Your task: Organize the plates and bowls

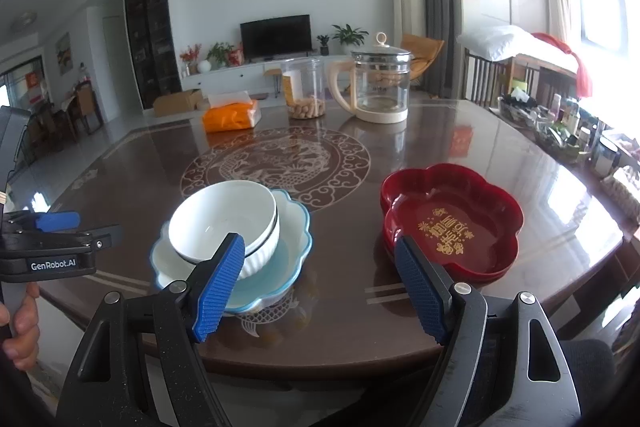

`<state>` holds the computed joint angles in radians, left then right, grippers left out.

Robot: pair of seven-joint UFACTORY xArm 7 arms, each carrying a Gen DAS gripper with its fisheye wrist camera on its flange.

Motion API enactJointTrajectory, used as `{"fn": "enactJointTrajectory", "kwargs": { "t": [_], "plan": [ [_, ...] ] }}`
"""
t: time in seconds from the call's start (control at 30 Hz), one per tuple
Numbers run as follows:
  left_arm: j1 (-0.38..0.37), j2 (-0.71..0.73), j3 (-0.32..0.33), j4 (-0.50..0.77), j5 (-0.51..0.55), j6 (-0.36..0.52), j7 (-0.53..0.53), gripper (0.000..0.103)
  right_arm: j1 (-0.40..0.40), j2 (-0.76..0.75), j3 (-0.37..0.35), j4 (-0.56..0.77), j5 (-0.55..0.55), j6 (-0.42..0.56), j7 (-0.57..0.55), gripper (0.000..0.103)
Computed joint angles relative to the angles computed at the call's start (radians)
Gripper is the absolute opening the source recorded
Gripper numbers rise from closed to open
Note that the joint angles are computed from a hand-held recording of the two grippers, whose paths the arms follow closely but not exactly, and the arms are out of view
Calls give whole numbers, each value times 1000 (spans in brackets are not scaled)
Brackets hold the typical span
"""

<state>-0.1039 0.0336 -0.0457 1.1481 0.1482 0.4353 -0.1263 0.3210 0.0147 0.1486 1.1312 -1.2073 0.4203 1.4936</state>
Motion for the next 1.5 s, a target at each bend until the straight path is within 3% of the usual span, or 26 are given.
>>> {"fn": "enactJointTrajectory", "kwargs": {
  "t": [0.23,0.37,0.5,0.6,0.83,0.87,0.93,0.97,1.03,1.17,1.3,1.37,1.5],
  "plan": [
    [5,9,2,7,-23,17,19,85,2,0,0,-1,13,-2,-15,81],
    [18,26,-2,27,-157,45,118,85,-4,-3,-3,-7,28,-21,-18,81],
    [35,58,-9,56,-291,63,229,85,-10,11,-7,4,122,-8,-101,80],
    [40,97,-15,89,-336,97,289,84,-18,46,-17,36,260,-8,-245,80],
    [48,155,-35,132,-430,137,350,75,-68,192,-6,152,802,-18,-781,78],
    [46,164,-34,142,-431,140,339,72,-80,216,6,171,874,-13,-848,75],
    [45,186,-33,167,-434,155,324,67,-95,265,21,223,978,22,-950,51],
    [46,195,-34,176,-438,161,317,64,-102,290,30,248,1026,37,-999,46],
    [47,213,-34,194,-445,167,297,60,-90,325,19,289,1063,56,-1040,44],
    [71,255,-58,233,-525,188,303,38,-47,382,-22,360,1092,90,-1090,43],
    [73,281,-78,253,-569,171,329,14,-54,436,-13,425,1178,125,-1169,25],
    [56,276,-68,243,-543,148,298,13,-62,445,-4,434,1231,123,-1200,16],
    [69,273,-76,243,-570,151,308,12,-50,440,-19,424,1253,112,-1199,16]
  ]
}}
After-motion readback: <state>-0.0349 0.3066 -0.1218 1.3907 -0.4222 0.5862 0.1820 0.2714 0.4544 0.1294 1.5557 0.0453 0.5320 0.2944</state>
